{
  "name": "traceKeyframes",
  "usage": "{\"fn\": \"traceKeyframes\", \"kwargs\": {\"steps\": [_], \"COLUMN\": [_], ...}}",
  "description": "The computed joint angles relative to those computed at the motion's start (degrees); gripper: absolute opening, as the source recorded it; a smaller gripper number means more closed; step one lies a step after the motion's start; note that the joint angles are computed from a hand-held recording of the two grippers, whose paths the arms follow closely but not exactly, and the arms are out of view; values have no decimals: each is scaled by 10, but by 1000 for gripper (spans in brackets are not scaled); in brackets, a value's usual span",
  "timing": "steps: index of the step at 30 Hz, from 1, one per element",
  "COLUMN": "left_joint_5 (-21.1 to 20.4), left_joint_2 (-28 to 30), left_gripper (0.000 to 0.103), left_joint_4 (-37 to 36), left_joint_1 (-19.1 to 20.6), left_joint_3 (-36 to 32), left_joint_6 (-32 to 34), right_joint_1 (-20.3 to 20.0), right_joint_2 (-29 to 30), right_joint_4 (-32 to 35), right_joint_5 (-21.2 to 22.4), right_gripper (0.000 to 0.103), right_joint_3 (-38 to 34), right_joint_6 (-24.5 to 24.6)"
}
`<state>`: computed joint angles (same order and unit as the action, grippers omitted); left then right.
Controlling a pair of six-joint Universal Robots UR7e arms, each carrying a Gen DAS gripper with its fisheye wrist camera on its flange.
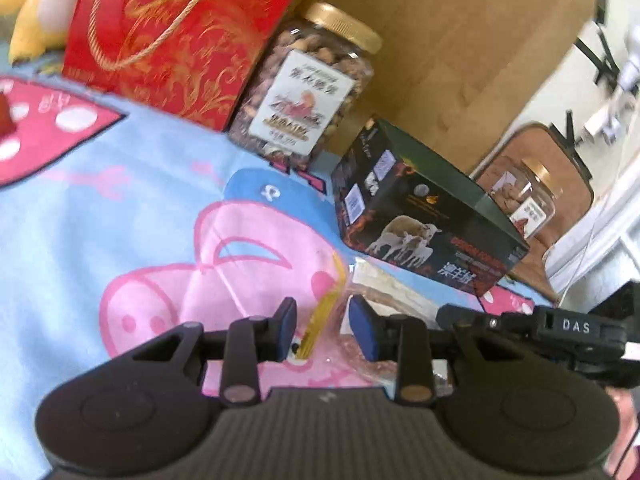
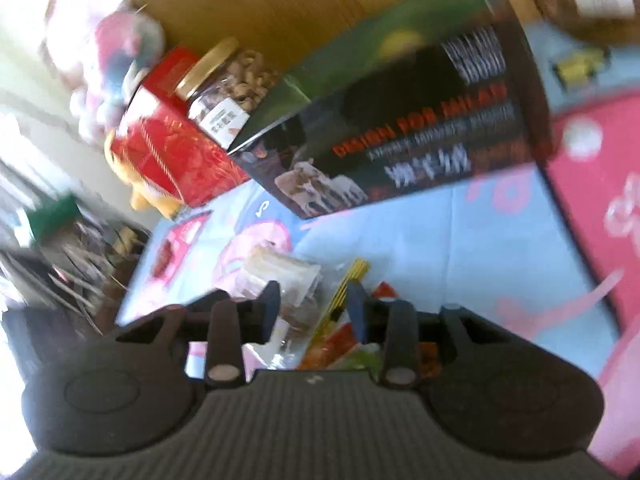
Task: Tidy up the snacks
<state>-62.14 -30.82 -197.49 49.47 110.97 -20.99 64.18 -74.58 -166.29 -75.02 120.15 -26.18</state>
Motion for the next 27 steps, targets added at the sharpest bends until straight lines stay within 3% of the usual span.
{"fn": "traceKeyframes", "kwargs": {"steps": [2,5,6,11,15,19,22,27], "left_joint_5": [-17,-14,-13,-33,-86,-92,-98,-122], "left_joint_2": [-5,-8,-6,-6,-8,-4,-2,-6], "left_gripper": [27,24,24,25,38,41,41,43], "left_joint_4": [4,-1,-6,-19,-44,-60,-78,-141], "left_joint_1": [10,10,10,17,36,37,39,36], "left_joint_3": [0,8,8,11,15,18,24,52], "left_joint_6": [-20,-16,-11,-11,-20,-15,-12,-13], "right_joint_1": [-8,-16,-20,-31,-9,39,79,88], "right_joint_2": [-2,-9,-14,-17,7,16,17,-6], "right_joint_4": [-1,-58,-64,-19,31,54,-22,-123], "right_joint_5": [16,20,21,39,34,-36,-104,-100], "right_gripper": [40,41,45,49,51,48,43,36], "right_joint_3": [-2,13,18,6,-20,-33,-1,68], "right_joint_6": [38,65,67,74,72,6,-77,-167]}}
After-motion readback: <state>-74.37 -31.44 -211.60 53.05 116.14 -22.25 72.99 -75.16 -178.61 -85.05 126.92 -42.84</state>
